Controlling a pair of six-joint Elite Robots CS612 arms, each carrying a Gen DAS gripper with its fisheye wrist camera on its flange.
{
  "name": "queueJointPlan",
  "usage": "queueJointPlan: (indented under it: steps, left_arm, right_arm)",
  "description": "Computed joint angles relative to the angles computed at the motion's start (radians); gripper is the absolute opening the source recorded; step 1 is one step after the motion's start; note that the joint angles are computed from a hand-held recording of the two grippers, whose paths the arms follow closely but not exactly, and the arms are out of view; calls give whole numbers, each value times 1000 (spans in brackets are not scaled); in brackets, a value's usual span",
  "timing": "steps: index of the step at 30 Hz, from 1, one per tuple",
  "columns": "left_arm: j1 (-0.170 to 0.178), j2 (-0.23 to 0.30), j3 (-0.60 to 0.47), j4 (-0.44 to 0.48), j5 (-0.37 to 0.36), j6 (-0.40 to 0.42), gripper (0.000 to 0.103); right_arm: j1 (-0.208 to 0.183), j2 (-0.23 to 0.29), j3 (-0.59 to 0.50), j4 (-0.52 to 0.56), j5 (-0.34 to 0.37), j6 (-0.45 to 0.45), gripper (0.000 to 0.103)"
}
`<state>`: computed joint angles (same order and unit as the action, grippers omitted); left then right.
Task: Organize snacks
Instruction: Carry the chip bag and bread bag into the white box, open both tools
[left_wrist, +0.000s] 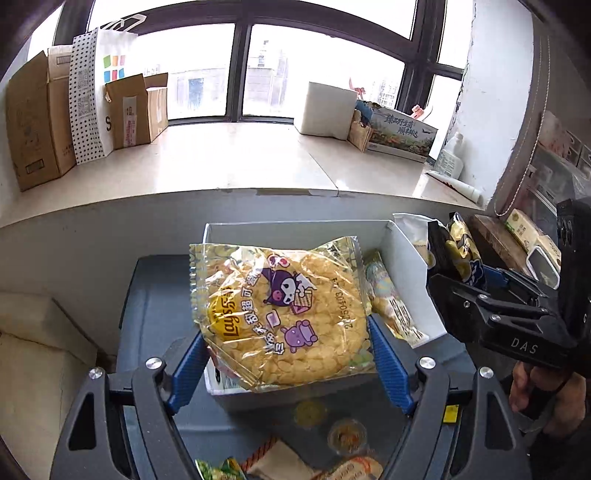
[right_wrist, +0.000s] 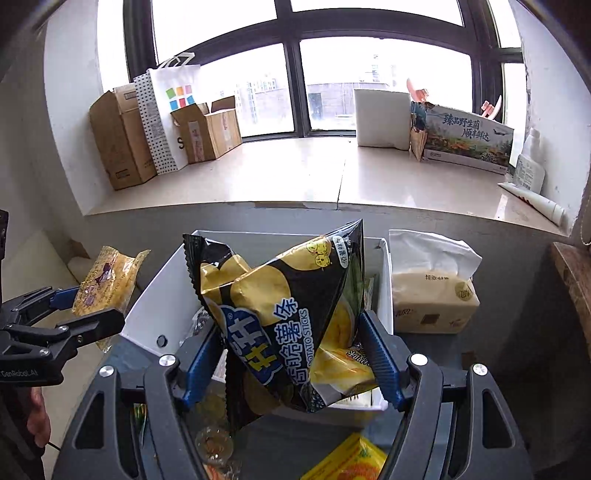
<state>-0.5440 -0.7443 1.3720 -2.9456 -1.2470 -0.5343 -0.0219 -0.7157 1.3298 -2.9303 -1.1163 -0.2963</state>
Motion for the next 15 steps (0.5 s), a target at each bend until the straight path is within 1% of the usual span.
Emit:
queueJointPlan:
  steps: [2,4,5,6,7,8,9,10,11,13,15]
  left_arm:
    - [12,36,-71,97,6,-10,85]
    - [20,66,-118,138,2,11,85]
    - [24,80,-136,149,-10,21,86]
    - [30,90,-154,174,-21,9,91]
    - [35,96,-164,187,-31,-14,98]
    - [39,95,-150,158,-49,-20,102]
    - [41,97,-144,124,-62,-17,103]
    - [43,98,-141,111,-63,-16,103]
    - [42,97,-140,118,-58,-14,103]
    - [40,94,-136,125,-45,-8,103]
    - [43,91,-128,113,-75,2,103]
  right_arm:
    - [10,35,-71,59,-35,6,77]
    - [16,66,-132,111,-49,-4,77]
    - [18,78,-151,111,-58,-5,82]
    - [19,88,-164,109,-61,6,84]
    - [16,97,-179,125,-45,30,89]
    - [13,103,-190,149,-32,63,97]
    - [12,107,-196,162,-27,88,101]
    - [12,109,-197,163,-28,95,103]
    - [13,110,-195,163,-32,86,103]
    - [17,107,-180,133,-60,75,103]
    - [13,103,-171,126,-37,81,103]
